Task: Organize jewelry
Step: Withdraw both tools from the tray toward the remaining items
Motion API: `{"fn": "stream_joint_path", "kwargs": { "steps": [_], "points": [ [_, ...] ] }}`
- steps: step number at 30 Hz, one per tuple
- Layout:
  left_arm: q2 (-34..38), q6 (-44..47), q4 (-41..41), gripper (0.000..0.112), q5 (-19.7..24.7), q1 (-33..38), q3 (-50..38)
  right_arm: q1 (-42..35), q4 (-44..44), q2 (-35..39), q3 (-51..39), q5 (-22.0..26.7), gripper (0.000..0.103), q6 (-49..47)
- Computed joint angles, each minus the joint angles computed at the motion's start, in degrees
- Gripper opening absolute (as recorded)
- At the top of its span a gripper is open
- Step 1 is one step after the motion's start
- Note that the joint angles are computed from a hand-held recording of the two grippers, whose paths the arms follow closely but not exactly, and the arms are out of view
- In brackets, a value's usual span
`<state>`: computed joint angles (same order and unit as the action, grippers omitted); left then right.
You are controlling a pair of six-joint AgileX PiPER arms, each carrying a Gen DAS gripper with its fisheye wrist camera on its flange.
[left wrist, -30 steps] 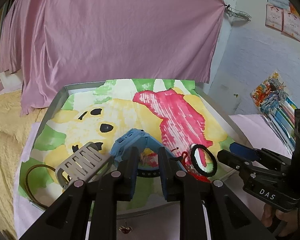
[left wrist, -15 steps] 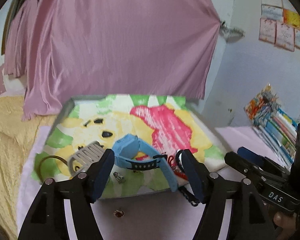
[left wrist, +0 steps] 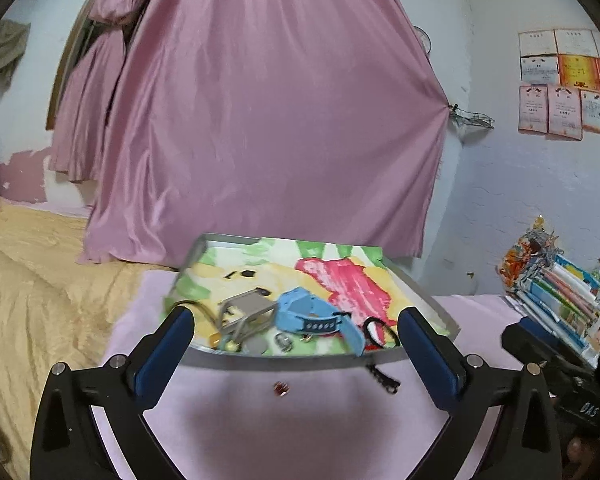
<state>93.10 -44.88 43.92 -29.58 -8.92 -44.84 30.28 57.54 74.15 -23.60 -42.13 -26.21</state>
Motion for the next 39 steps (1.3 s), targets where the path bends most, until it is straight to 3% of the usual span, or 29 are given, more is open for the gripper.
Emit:
{"fn": "stream_joint_path", "kwargs": {
  "steps": [3,10,18,20,23,27,32,39],
  "points": [
    [-2.65,5.32,-3.62,0.102,-0.90,0.68,4.13,5.32,5.13,-0.44,1.08,-4.20,0.101,-1.32],
    [-6.01,12.87,-7.67,0.102,-3.17,1.78,10.82,12.67,11.44,1.37,1.96,-8.91,0.101,-1.94],
    [-5.79,11.52,-5.52,0.102,-4.37,4.36,12.51,13.14,14.32,2.31,1.23,-7.80,0.101,-4.50],
    [-5.25,11.55,-5.28,0.102,-3.28,4.45,11.80,11.33,14.61,2.77,0.03,-5.31,0.101,-6.48],
    [-4.07,8.39,-0.94,0.102,-0.88,4.91,9.70,5.09,13.56,2.93,-2.02,3.86,0.101,-9.78],
    [-1.45,-0.38,8.81,0.102,3.80,5.11,5.20,-3.83,13.99,4.56,-5.57,16.50,0.101,-15.26],
    [2.17,-15.99,23.55,0.102,9.53,3.74,-1.00,-11.61,18.88,7.96,-10.06,27.43,0.101,-25.23],
    [6.89,-36.56,43.55,0.102,13.02,1.32,-8.15,-15.89,27.56,11.51,-14.23,32.67,0.098,-36.65]
  ]
}}
